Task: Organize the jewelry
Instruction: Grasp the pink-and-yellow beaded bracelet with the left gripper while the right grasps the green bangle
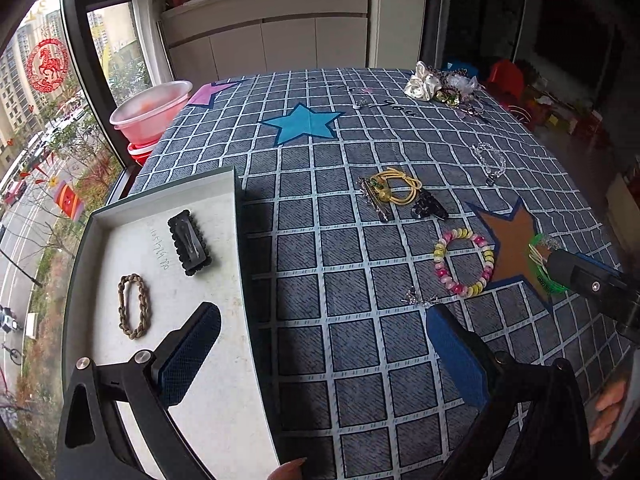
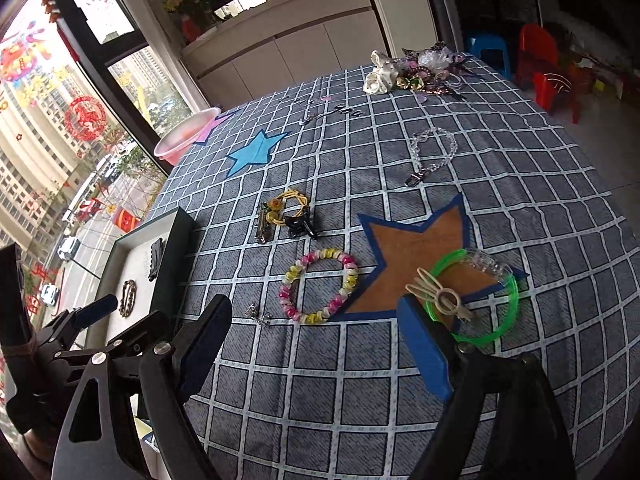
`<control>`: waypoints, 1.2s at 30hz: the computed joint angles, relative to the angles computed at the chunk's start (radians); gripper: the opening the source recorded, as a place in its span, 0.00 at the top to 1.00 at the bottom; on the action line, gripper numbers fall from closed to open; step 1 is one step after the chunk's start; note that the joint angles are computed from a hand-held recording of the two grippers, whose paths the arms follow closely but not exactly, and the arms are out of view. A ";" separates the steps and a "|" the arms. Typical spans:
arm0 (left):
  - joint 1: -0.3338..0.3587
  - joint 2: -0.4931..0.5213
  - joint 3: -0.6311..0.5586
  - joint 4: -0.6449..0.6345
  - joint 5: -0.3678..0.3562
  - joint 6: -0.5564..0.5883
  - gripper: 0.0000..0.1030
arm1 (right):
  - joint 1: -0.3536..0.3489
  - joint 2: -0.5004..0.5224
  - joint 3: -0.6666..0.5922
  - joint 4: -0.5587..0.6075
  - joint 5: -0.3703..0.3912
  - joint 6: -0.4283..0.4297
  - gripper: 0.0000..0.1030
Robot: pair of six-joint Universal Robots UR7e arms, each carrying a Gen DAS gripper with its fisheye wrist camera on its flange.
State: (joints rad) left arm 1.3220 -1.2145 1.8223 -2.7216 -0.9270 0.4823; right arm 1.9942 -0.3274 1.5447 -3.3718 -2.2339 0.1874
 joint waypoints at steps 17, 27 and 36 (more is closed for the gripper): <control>-0.050 0.107 -0.028 0.077 -0.006 -0.019 0.00 | -0.080 -0.139 0.227 -0.008 -0.110 0.134 0.16; -0.049 0.181 -0.078 0.079 0.020 -0.007 0.00 | -0.115 -0.148 0.199 0.088 -0.173 0.127 0.16; -0.047 0.227 -0.115 0.105 0.033 0.006 0.14 | -0.130 -0.113 0.100 0.208 -0.227 0.070 0.16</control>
